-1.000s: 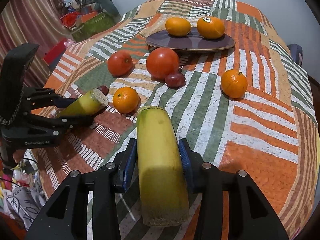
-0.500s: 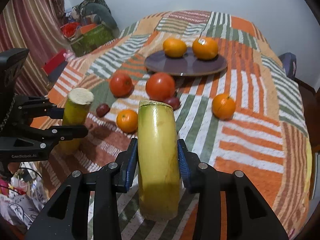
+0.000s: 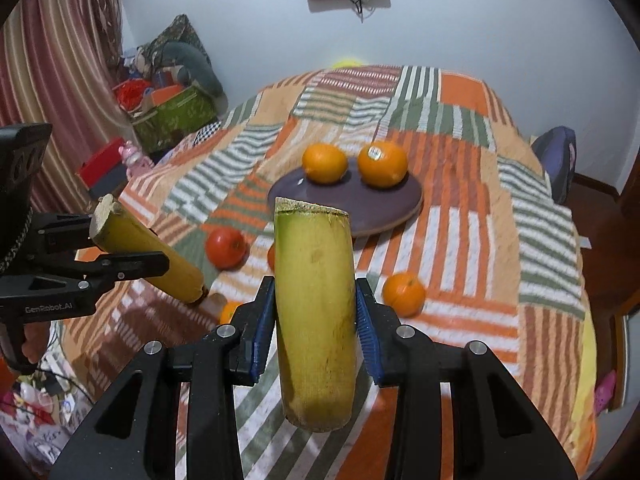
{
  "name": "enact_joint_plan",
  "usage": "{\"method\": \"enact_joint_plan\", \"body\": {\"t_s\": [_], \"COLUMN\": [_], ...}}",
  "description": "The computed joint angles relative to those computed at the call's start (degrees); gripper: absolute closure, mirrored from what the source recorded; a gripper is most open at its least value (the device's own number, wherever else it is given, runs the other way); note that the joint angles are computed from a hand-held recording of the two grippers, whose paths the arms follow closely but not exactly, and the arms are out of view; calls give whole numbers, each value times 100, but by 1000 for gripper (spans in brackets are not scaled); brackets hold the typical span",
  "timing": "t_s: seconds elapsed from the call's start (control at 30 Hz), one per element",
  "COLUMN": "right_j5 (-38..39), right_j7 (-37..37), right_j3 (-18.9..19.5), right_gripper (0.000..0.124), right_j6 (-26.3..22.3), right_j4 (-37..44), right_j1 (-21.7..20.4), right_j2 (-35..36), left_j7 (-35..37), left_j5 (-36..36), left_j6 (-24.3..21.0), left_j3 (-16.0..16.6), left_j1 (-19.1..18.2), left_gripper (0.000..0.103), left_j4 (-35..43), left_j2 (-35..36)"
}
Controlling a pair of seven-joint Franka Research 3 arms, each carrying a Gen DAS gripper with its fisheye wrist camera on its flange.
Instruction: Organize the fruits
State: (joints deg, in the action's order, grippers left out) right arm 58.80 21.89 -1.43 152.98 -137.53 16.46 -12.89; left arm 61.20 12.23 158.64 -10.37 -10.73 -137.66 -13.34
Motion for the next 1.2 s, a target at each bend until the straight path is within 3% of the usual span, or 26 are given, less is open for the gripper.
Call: {"method": "enact_joint_plan", "body": {"t_s": [0.33,0.8,1.2], "right_j5": [193,-32,-846], "right_j7": [-88,150,427], "right_j3": [81,389,644], "right_gripper": [89,89,90], "right_j6": [176,328,593], "right_j4": [660,1703,2194], "right_j1": [-25,-275,-385], "right_j2": [502,1492,2068], "left_j7": [-110,328,1810], "left_j5": [238,104,-1543], "left_j6": [198,203,172], "left_j3": [44,72,-312], "left_j1": [243,356,633], "left_gripper": [68,68,68], "left_j4": [563,1711,2355], "left_j2": [462,1653,2383]}}
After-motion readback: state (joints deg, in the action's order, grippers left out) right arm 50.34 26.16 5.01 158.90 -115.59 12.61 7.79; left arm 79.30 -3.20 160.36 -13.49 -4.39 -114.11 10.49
